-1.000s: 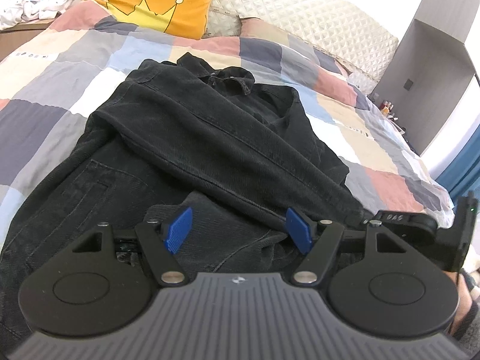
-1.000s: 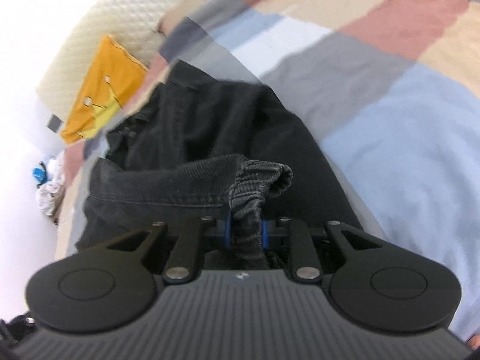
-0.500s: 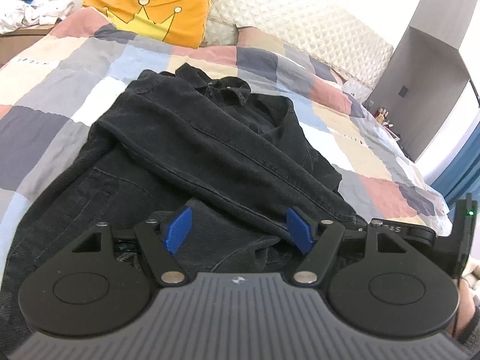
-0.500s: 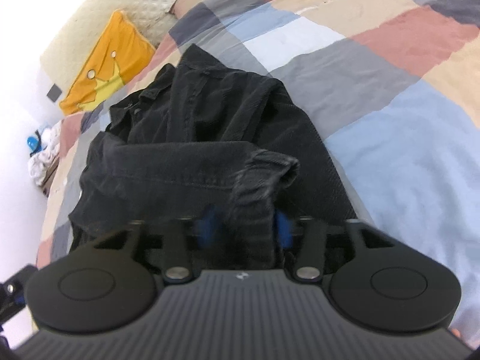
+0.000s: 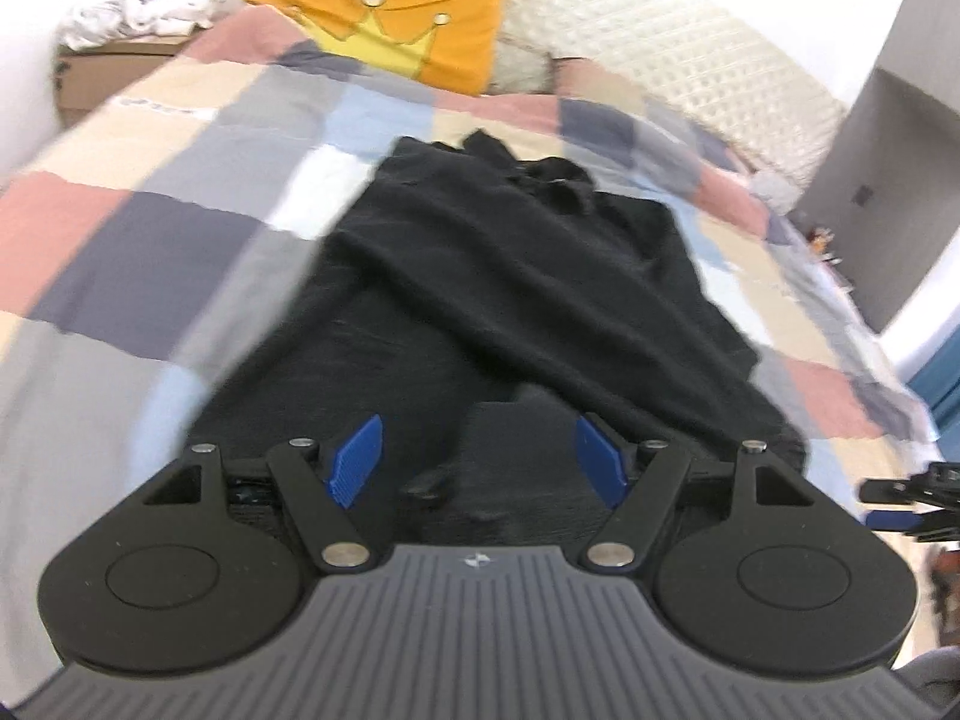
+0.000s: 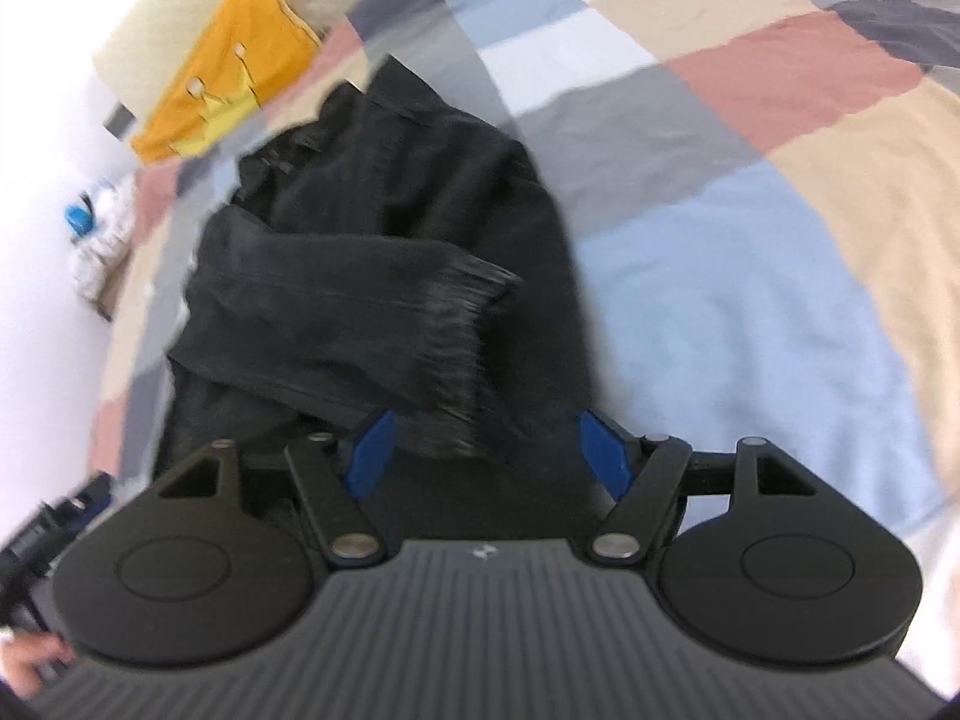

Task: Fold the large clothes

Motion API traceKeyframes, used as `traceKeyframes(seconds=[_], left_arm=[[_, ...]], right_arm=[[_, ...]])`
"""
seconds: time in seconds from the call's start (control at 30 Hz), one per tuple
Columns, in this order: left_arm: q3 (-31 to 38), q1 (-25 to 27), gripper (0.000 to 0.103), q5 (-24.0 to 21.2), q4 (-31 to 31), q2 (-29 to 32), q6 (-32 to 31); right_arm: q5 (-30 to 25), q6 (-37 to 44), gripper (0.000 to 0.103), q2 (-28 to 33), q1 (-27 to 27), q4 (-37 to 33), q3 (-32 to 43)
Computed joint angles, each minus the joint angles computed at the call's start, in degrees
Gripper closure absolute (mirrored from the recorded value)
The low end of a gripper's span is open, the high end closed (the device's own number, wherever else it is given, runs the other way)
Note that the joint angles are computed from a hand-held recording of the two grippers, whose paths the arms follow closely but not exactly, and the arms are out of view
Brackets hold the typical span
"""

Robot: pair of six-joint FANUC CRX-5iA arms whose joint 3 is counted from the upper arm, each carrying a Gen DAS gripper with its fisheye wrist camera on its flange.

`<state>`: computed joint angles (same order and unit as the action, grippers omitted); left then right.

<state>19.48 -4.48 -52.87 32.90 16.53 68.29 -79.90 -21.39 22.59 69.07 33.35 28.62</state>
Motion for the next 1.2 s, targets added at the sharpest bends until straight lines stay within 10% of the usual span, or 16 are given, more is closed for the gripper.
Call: traceKeyframes(seconds=[0.5,0.93,1.2], left_arm=[[4.0,12.4,0.026,-15.0,-0.9,3.4,14.1],[6.3,11.1,0.027,-22.4,-2.6,7.3,22.8],[10.8,8.2,0.036,-28.0,-9.3,8.4,26.3]], right_arm=[[4.7,5.5,0.032,-2.4,-2.9,-12.0,-3.7],[13.0,4.9,0.034,-5.5,-4.7,-18.2,-8.1],[5.2,16.9,0.042,0.1,-5.2,-23.5,2.4]])
